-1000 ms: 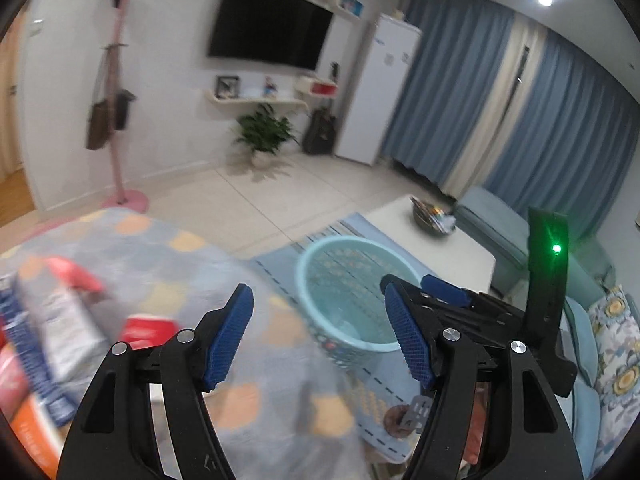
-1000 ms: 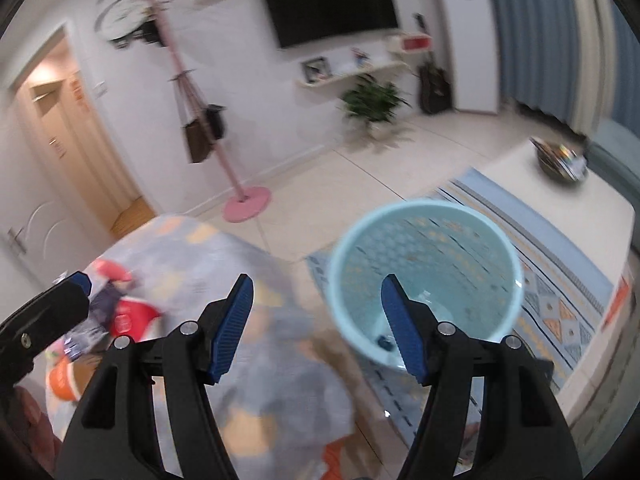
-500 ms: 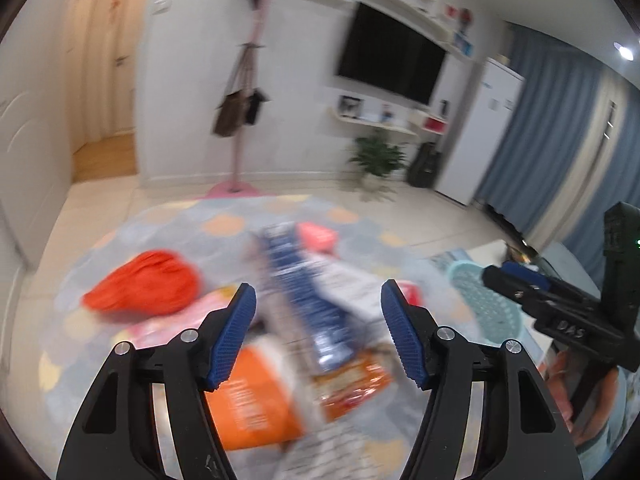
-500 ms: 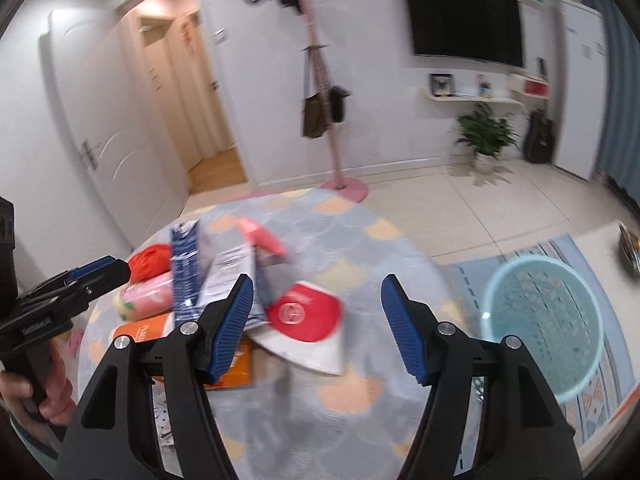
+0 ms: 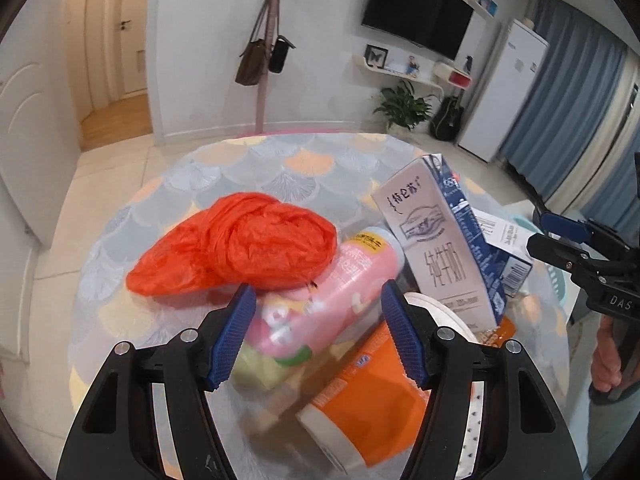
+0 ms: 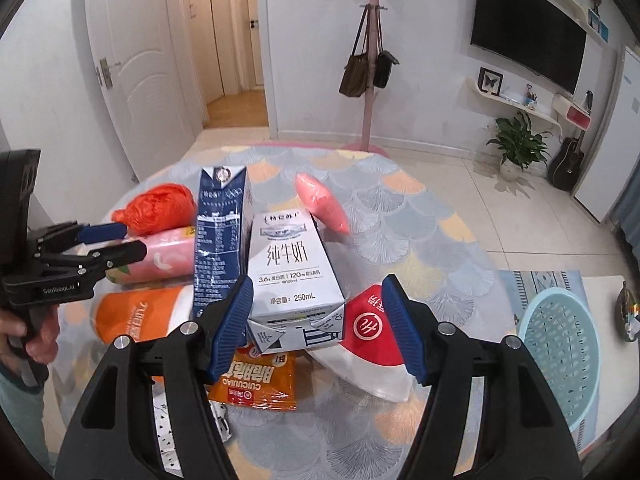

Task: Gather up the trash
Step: 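Grasp the pink yogurt bottle with the left tool while the right tool grasps the white milk carton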

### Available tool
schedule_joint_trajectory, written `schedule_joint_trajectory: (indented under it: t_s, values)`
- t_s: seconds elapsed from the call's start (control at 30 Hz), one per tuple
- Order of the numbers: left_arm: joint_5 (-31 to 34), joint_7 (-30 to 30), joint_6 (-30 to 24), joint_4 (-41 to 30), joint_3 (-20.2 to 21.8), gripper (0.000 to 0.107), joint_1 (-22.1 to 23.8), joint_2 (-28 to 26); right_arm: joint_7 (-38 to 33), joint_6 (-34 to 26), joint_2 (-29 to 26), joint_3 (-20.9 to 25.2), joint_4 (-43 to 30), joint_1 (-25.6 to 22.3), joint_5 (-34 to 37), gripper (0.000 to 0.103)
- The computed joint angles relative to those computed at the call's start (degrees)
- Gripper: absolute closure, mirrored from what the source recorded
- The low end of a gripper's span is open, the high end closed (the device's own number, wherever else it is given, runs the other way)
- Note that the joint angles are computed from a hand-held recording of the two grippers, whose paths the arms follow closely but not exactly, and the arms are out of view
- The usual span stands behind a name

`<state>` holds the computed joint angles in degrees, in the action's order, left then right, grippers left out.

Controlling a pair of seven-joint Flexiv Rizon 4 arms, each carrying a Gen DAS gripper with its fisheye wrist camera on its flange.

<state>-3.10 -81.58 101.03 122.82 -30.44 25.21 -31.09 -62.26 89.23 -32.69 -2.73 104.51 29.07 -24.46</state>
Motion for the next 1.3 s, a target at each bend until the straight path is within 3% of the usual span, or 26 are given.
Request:
schedule_joint_trajectory:
  t_s: [0.1, 0.2, 0.33, 0.43, 0.63, 0.77, 0.87, 1.17, 1.3]
  values:
    - [-0.24, 1.45, -2.23, -1.79, -0.36, 0.044, 0.28, -1.23, -0.58, -1.55, -0.71, 1.12, -1.34, -0.61, -0.02, 0.04]
    - [-1.51, 4.01, -5.06, -3.84, 3.17, 0.041, -3.26, -1.45, -2.09, -4.0, -1.35, 3.3, -2.99, -1.84, -0.03, 0.04]
    - [-3.57, 8.34, -7.48, -4.78, 3.0, 0.03, -3.4, -2.15, -5.32, -8.65, -2.76, 6.36, -6.15, -3.23, 0.19, 0.04]
    - [-5.39, 11.35, -10.17, -5.8, 2.81, 0.028, -3.83, -2.72, -8.56, -11.86, -4.13, 10.12, -8.85, -5.36, 2.32, 0.04]
    - [-8.7, 14.7, -14.36, -8.27, 7.48, 0.032, -9.43, -2.84, -13.38, -15.65, -5.67, 14.68, -12.65, -8.18, 8.21, 0.04]
    - [-11.39, 16.34, -14.97, -8.23, 9.09, 0.042, -11.31, -2.46, -14.65, -14.96, -4.7, 15.07, -11.58, -8.87, 11.63, 0.04]
    - [-13.95, 18.17, -13.41, -6.99, 7.78, 0.05, -10.8, -2.21, -15.19, -15.04, -4.52, 15.26, -11.44, -9.16, 12.93, 0.048]
    - [-17.48, 16.91, -10.21, -4.13, 6.87, 0.058, -11.48, -0.92, -13.98, -17.9, -5.61, 12.89, -12.98, -6.34, 11.72, 0.048]
    - [-17.43, 15.95, -6.47, -0.63, -0.12, 0.058, -5.15, -0.63, -15.57, -20.19, -6.16, 15.4, -14.05, -8.27, 14.37, 0.048]
